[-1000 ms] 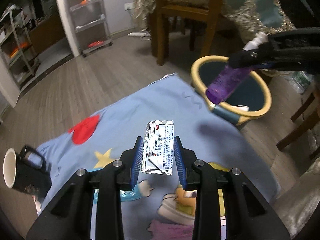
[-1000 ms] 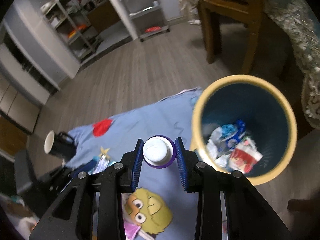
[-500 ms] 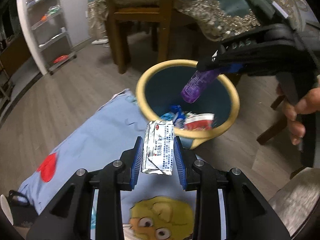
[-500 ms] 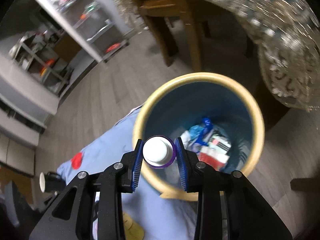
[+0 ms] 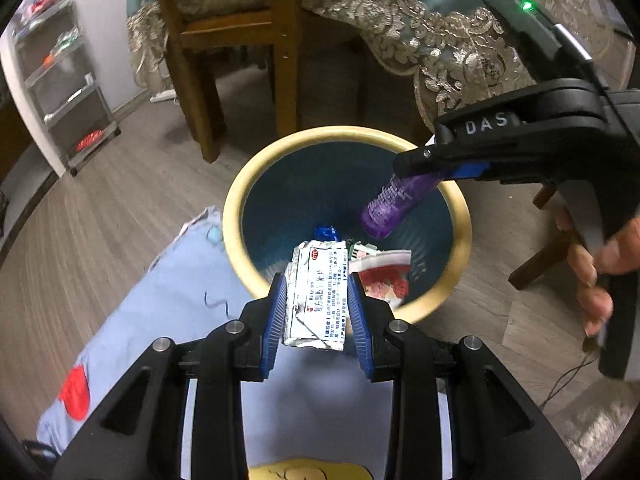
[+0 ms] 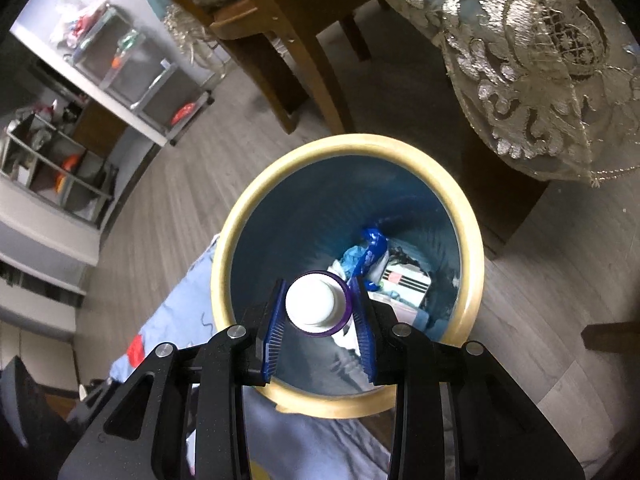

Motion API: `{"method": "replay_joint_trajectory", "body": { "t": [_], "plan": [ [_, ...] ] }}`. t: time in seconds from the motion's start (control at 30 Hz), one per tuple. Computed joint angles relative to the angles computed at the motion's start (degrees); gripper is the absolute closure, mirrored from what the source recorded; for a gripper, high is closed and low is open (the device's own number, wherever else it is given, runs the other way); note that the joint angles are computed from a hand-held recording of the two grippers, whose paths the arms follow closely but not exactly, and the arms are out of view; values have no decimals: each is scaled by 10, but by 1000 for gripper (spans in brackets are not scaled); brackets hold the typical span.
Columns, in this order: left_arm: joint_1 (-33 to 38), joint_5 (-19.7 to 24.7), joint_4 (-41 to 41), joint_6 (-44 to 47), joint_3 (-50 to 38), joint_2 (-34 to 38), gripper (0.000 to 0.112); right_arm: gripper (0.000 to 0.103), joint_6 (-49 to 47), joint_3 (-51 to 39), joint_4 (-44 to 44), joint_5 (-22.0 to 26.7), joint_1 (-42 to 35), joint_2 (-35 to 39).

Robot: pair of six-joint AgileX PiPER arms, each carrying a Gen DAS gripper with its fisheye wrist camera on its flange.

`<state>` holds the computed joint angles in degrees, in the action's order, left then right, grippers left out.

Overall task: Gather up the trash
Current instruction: 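Open both grippers to drop the bottle and foil strip into the bin, then move both open grippers back over the blister pack and pink wrapper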

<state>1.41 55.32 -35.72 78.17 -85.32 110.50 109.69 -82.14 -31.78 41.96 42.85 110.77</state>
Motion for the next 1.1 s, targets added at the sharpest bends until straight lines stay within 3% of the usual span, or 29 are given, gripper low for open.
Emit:
{"method": "replay_joint_trajectory", "body": {
  "t": [0.13, 0.2, 0.23, 0.27, 0.67, 0.87, 1.1],
  "plan": [
    [-21, -40, -10, 1, 5, -4, 80, 69, 45, 14, -29, 1, 6, -11],
    [-23, -60, -21, -1, 5, -6, 57, 64, 61, 22, -39, -3, 6, -16],
    [-24, -72, -26, -2, 9, -9, 35, 50, 63, 25, -41, -5, 6, -18],
    [-17, -78, -45, 11, 15, -14, 33, 41, 58, 19, -42, 5, 8, -16],
    [101, 0, -59, -13, -41, 2, 31, 18, -34, -77, -39, 72, 28, 16],
    [196, 57, -60, 1, -61, -10, 30, 12, -128, -193, -36, 132, 62, 65],
    [310, 104, -62, 62, -60, -40, 29, 8, -216, -391, -69, 249, 128, 149]
  ]
}}
